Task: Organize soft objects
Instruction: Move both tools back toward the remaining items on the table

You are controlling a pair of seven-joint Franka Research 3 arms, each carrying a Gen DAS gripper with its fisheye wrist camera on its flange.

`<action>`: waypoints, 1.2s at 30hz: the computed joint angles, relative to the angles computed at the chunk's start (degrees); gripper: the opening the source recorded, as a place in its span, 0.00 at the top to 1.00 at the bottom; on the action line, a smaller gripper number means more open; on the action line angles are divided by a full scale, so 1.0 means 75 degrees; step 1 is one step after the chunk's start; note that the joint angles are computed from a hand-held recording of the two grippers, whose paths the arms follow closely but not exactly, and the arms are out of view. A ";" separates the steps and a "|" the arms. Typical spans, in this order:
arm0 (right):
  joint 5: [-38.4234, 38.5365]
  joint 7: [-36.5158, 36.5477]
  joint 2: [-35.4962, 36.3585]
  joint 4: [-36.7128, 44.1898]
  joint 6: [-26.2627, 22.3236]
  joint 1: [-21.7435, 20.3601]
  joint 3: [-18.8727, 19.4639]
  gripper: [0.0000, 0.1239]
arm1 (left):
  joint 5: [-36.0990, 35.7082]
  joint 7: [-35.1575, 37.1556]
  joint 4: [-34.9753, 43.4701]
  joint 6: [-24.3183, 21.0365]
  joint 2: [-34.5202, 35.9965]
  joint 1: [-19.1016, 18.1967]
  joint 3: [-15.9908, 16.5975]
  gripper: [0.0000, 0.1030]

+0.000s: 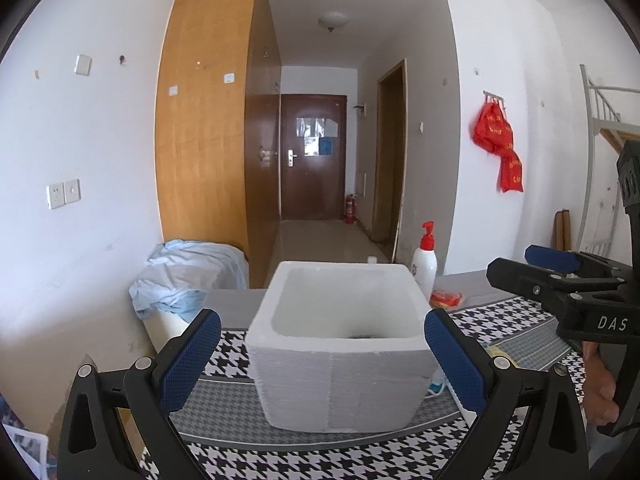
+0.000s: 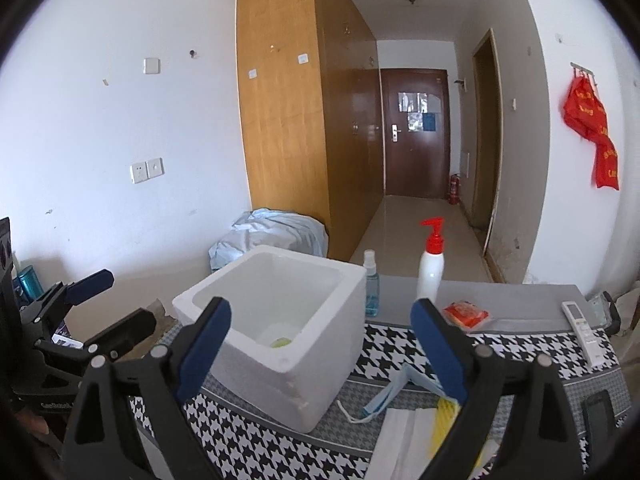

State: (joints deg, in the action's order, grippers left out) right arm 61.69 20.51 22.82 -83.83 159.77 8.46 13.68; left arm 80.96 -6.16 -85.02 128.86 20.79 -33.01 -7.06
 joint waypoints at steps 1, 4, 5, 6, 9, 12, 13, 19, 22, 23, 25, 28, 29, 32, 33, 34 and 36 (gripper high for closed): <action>0.0102 -0.0098 -0.0036 -0.0045 0.0010 -0.0051 0.0035 0.24 | -0.0004 -0.0001 0.0025 0.0029 0.0026 -0.0003 -0.0009 0.01; 0.0409 -0.0445 -0.0160 -0.0207 0.0060 -0.0144 0.0078 0.24 | -0.0012 0.0039 0.0139 0.0049 0.0115 -0.0057 -0.0004 0.01; 0.0504 -0.0557 -0.0201 -0.0270 0.0131 -0.0145 0.0074 0.24 | 0.0000 0.0043 0.0163 0.0062 0.0135 -0.0076 0.0005 0.01; 0.0586 -0.0652 -0.0237 -0.0324 0.0184 -0.0143 0.0064 0.24 | 0.0019 0.0043 0.0178 0.0085 0.0148 -0.0095 0.0015 0.01; 0.0878 -0.0985 -0.0345 -0.0484 0.0335 -0.0152 0.0048 0.24 | 0.0098 0.0005 0.0222 0.0147 0.0192 -0.0154 0.0040 0.01; 0.1068 -0.1124 -0.0451 -0.0608 0.0330 -0.0139 -0.0020 0.24 | 0.0106 0.0103 0.0314 0.0287 0.0276 -0.0186 0.0049 0.01; 0.1127 -0.1173 -0.0480 -0.0643 0.0340 -0.0131 -0.0044 0.24 | 0.0120 0.0115 0.0346 0.0303 0.0306 -0.0212 0.0062 0.01; 0.1678 -0.1696 -0.0656 -0.0861 0.0361 -0.0138 -0.0130 0.24 | 0.0333 -0.0038 0.0326 0.0259 0.0316 -0.0351 0.0116 0.01; 0.1952 -0.1958 -0.0749 -0.0980 0.0348 -0.0115 -0.0205 0.24 | 0.0306 0.0019 0.0405 0.0253 0.0404 -0.0385 0.0111 0.01; 0.2001 -0.2011 -0.0773 -0.1016 0.0353 -0.0097 -0.0240 0.24 | 0.0306 0.0016 0.0408 0.0271 0.0414 -0.0395 0.0119 0.01; 0.2185 -0.2201 -0.0821 -0.1083 0.0341 -0.0097 -0.0287 0.24 | 0.0340 -0.0023 0.0445 0.0229 0.0457 -0.0450 0.0140 0.01; 0.2623 -0.2565 -0.0930 -0.1237 0.0274 -0.0128 -0.0347 0.24 | 0.0430 -0.0076 0.0400 0.0274 0.0459 -0.0494 0.0157 0.01; 0.2735 -0.2654 -0.0963 -0.1288 0.0248 -0.0119 -0.0382 0.24 | 0.0448 -0.0106 0.0394 0.0326 0.0468 -0.0497 0.0153 0.01; 0.2911 -0.2780 -0.1019 -0.1399 0.0234 -0.0059 -0.0496 0.24 | 0.0541 -0.0293 0.0373 0.0340 0.0490 -0.0545 0.0169 0.01; 0.2948 -0.2830 -0.1027 -0.1433 0.0240 -0.0041 -0.0528 0.24 | 0.0549 -0.0306 0.0387 0.0313 0.0511 -0.0564 0.0167 0.01; 0.3007 -0.2908 -0.1033 -0.1472 0.0258 -0.0028 -0.0552 0.24 | 0.0587 -0.0335 0.0373 0.0321 0.0520 -0.0577 0.0173 0.01; 0.3071 -0.2978 -0.1041 -0.1542 0.0249 -0.0008 -0.0599 0.24 | 0.0596 -0.0382 0.0362 0.0304 0.0530 -0.0588 0.0176 0.01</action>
State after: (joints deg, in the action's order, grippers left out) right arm 84.72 -1.83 15.02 -95.40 161.63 8.41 9.19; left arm 85.43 -9.03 -82.31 131.14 24.77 -37.42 -5.74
